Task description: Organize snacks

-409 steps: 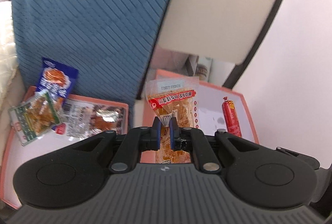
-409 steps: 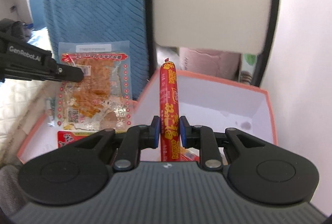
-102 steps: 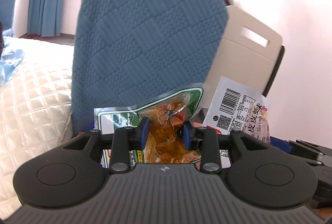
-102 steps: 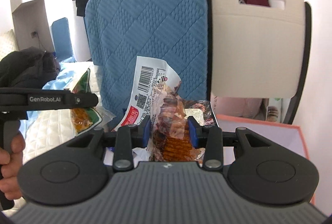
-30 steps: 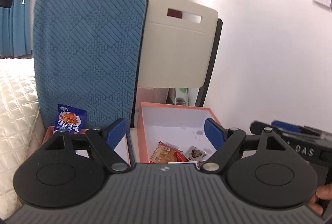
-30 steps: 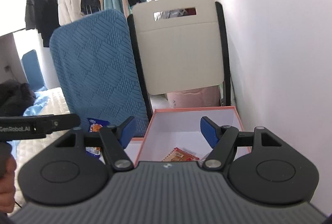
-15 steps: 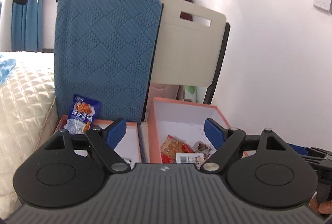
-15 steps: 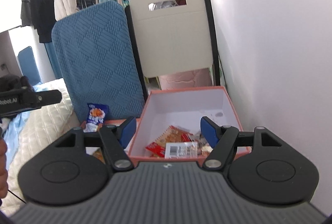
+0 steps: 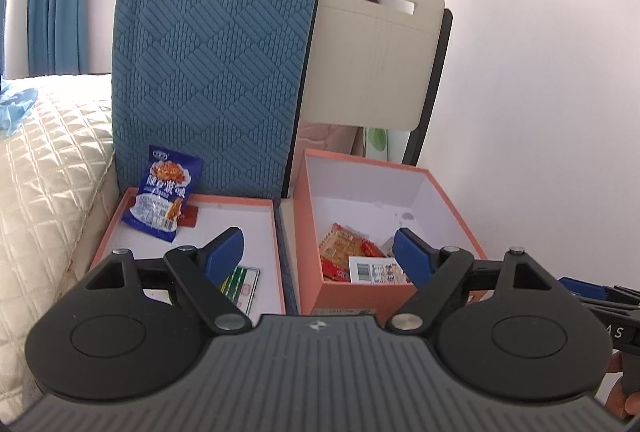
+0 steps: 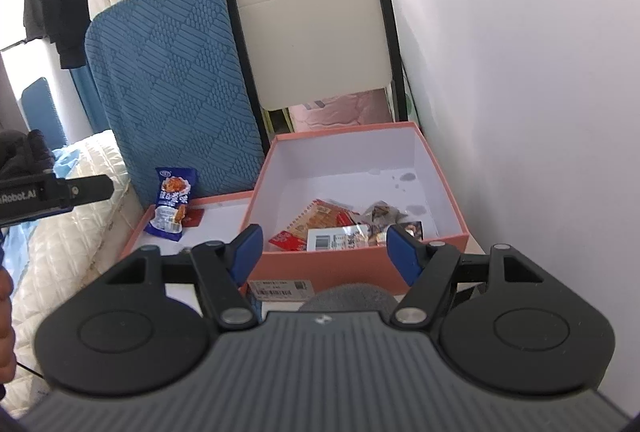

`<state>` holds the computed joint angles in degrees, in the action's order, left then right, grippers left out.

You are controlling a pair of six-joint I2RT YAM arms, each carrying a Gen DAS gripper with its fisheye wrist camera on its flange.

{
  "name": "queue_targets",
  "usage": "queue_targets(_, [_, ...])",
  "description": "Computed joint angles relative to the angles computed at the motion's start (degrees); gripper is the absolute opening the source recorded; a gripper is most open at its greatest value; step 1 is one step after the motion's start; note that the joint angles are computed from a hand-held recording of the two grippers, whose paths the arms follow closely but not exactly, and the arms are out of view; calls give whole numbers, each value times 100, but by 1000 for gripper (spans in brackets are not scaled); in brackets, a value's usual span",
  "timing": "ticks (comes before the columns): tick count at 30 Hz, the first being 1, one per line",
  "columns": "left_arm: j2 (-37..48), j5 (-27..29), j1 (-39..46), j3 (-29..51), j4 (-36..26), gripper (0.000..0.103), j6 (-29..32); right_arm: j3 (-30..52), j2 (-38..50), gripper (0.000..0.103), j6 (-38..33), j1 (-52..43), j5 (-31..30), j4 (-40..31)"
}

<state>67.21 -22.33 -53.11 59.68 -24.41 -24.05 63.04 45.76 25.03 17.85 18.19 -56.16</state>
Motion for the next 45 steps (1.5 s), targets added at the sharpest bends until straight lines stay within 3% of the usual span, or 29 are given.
queue_targets(28, [198, 28, -125, 40, -222, 86, -61, -187, -139, 70, 126, -126, -130, -203])
queue_targets(35, [307, -50, -150, 161, -403, 96, -57, -177, -91, 70, 164, -172, -78, -277])
queue_targets(45, [416, -111, -214, 268, -548, 98, -59, -169, -110, 70, 72, -293, -12, -351])
